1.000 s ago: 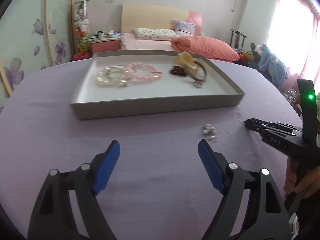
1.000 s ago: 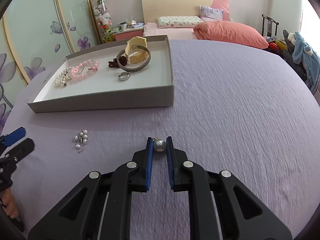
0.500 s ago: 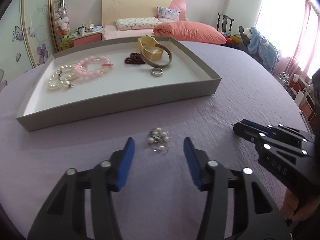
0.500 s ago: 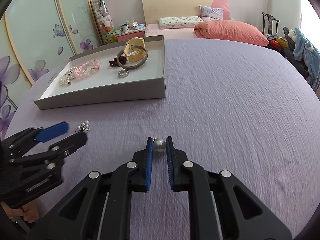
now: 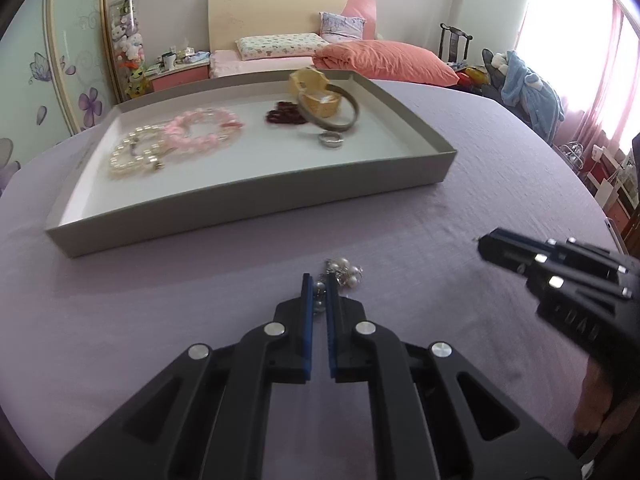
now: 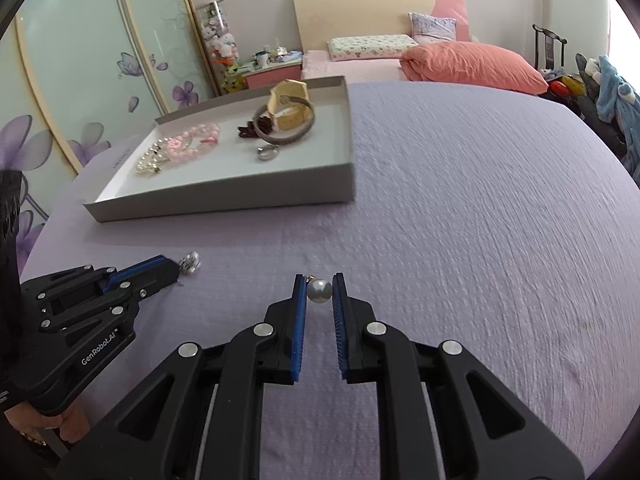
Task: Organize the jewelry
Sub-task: 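Grasp the pearl cluster earring with the left tool while the right tool holds its earring, then carry both earrings into the tray while both tools open to release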
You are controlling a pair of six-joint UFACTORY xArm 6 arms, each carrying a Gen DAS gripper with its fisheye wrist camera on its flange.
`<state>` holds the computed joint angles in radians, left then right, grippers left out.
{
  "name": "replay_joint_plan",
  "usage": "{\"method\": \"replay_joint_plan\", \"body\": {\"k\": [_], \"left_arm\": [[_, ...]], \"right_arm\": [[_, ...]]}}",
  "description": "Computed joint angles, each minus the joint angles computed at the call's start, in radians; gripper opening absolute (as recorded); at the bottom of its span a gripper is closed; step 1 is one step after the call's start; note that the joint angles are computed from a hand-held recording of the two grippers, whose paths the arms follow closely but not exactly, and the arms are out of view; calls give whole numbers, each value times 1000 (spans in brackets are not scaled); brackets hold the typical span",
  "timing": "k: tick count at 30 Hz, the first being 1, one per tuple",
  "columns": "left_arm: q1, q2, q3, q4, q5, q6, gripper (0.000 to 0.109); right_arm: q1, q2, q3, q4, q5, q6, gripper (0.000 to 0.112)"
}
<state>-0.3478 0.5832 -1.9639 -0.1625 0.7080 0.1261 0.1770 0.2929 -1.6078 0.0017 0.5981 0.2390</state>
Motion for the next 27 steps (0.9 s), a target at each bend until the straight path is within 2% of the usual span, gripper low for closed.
{"method": "replay_joint_plan", "body": {"k": [11,19,27], "left_arm": [[86,-144,167,-75,-90,48,6],[109,-179,168,-138,-111,87,6],[115,-190,156,-145,-122,74,6]], "right_arm": [[38,24,-54,16,3,-27,14],[54,37,-87,13,1,-32,14],[62,64,-143,5,2,-37,14]]}}
